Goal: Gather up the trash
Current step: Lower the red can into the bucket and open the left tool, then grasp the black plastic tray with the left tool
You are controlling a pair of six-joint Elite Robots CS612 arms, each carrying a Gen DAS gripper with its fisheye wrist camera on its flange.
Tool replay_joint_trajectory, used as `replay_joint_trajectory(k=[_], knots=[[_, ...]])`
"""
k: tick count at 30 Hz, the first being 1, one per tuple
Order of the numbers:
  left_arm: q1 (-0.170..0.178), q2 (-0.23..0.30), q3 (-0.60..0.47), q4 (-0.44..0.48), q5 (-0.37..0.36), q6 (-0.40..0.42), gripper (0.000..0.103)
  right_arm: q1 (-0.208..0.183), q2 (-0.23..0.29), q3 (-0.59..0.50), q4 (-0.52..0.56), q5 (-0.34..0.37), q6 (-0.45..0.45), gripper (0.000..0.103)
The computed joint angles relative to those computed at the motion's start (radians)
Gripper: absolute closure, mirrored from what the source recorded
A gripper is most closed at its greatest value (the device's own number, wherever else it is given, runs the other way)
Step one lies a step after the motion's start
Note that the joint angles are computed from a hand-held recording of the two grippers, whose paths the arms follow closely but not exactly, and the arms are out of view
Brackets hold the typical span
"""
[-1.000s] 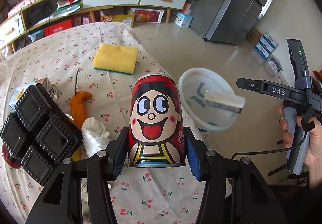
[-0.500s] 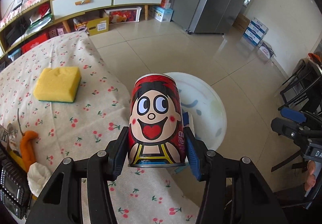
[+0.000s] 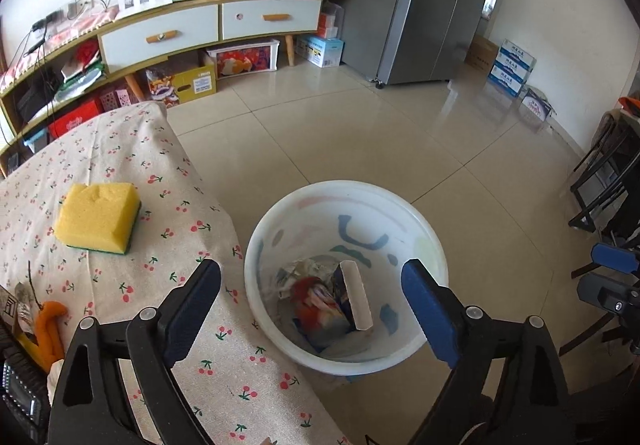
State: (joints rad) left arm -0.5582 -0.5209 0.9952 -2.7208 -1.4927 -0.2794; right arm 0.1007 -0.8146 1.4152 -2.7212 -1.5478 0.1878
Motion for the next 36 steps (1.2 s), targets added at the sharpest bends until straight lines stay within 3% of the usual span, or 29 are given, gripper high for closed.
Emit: replay_joint_trajectory(k=[11,18,26,31,36], knots=[[0.017,-0.114,0.175,-0.05,0.035,0.009,0.001,0.022,0.015,-0.033,0.004,0.018,-0.005,0.024],[0.043,-0.195,0.304,-0.093,0.038,0.004,0.0,0.045,0.03,-0.066,0.001,0.041,-0.007,0.023],[0.076,-0.268,0.436,-0.134,0.098,-0.002,0.0,0.079,0.051,-0.11,0.021,0.063,-0.011,0.021],[0.108,-0.294,0.479,-0.099,0.118,-0.046,0.0,0.103,0.071,-0.145,0.05,0.052,-0.043,0.021],[0.153,-0.304,0.482,-0.02,0.064,-0.104,0.0,0.127,0.094,-0.186,0.087,0.045,-0.071,0.02]])
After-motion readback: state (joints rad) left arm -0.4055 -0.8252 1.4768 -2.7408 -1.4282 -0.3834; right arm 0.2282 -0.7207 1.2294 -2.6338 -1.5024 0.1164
